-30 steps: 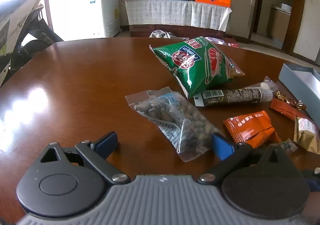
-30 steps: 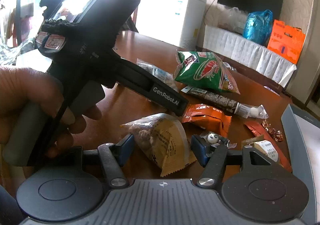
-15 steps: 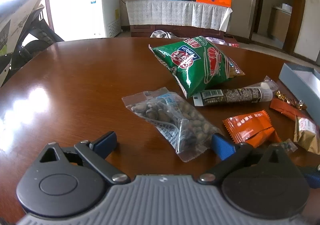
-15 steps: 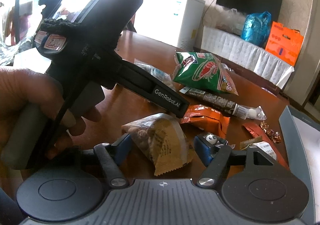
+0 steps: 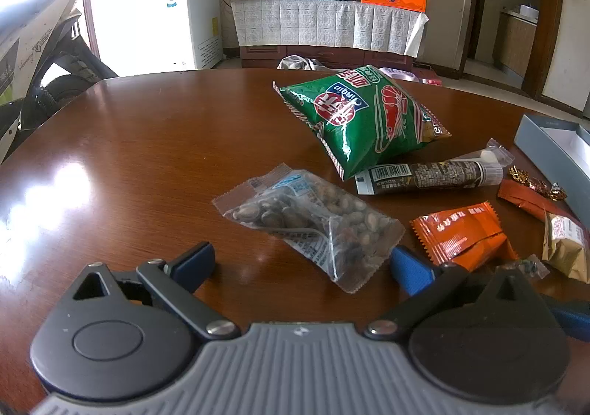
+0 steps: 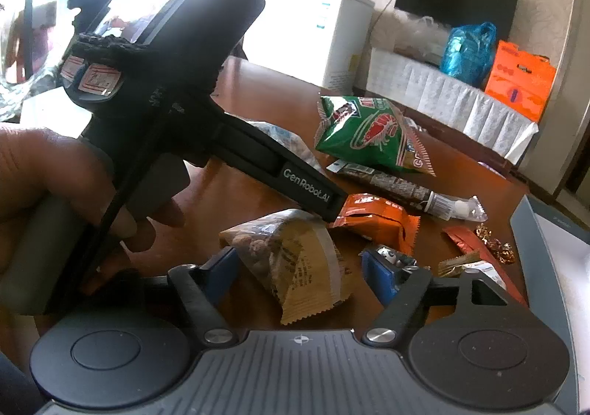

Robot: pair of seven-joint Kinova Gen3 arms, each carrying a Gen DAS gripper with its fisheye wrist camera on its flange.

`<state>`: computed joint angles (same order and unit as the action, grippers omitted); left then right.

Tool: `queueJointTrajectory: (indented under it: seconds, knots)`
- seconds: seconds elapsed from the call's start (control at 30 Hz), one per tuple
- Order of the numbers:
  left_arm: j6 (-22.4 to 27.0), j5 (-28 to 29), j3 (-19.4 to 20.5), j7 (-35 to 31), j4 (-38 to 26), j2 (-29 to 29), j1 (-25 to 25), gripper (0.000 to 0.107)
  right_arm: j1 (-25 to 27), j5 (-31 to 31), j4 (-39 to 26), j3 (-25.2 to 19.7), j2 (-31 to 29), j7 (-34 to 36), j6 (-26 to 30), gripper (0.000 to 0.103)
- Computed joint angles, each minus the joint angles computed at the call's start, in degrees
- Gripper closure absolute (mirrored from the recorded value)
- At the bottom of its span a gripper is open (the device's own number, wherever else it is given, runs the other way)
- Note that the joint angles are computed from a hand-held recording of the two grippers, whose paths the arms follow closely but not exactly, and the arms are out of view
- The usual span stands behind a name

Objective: Organize snacks

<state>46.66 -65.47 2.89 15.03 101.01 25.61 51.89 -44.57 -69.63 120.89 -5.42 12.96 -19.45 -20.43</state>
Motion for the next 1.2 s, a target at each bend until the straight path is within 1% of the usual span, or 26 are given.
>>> queueJointTrajectory:
  seconds: [0.17,0.23,0.3,0.5,0.57,0.6,0.8,0.9,1.2]
  knots:
    - [0.02,0.04,0.02,-0.06,-0.04,0.03,-0.02,0.005,-0.13,-0.71,-0.04,0.03,0.01,0.58,-0.46,0.024]
    - [-0.01,-0.01,0.02,-0.02,0.0,0.0,-0.01,0.005,0.51,-0.06,-0.06,-0.15,-0.11,0.18,0.42,0.024]
    - [-0.08,-0.02,0.03,-0.04,0.02,-0.01,-0.04,0.005,0.39,0.57,0.09,-0.1,-0.13,-0.17,0.33,0.027]
    - [-0.2,-0.05,0.02,-0.08,-0.06,0.06,-0.05,0.005,0.27,1.61,0.08,0.31,-0.03,-1.04,0.83,0.029]
    - [-0.27,-0.07,-0.02,-0.08,-0.09,0.08,-0.06,0.005,0.39,2.54,0.1,0.41,-0.06,-1.72,1.41,0.034]
    - [-0.23,-0.06,-0.04,-0.03,-0.1,0.1,-0.03,0.005,0.24,2.72,0.02,0.62,0.03,-1.9,1.53,0.035]
    - [-0.87,-0.75,-0.16,1.17,0.48,-0.21,-0.02,0.005,-0.53,3.68,0.12,1.44,0.18,-2.8,1.47,0.035]
    - [-0.27,-0.21,0.14,0.09,0.12,-0.05,-0.15,0.005,-0.33,4.56,0.13,1.68,0.19,-3.66,1.97,0.036]
    - [-0.15,-0.1,0.03,-0.03,-0.07,0.04,0.04,0.005,-1.14,5.4,0.31,2.5,0.26,-4.21,1.69,0.036]
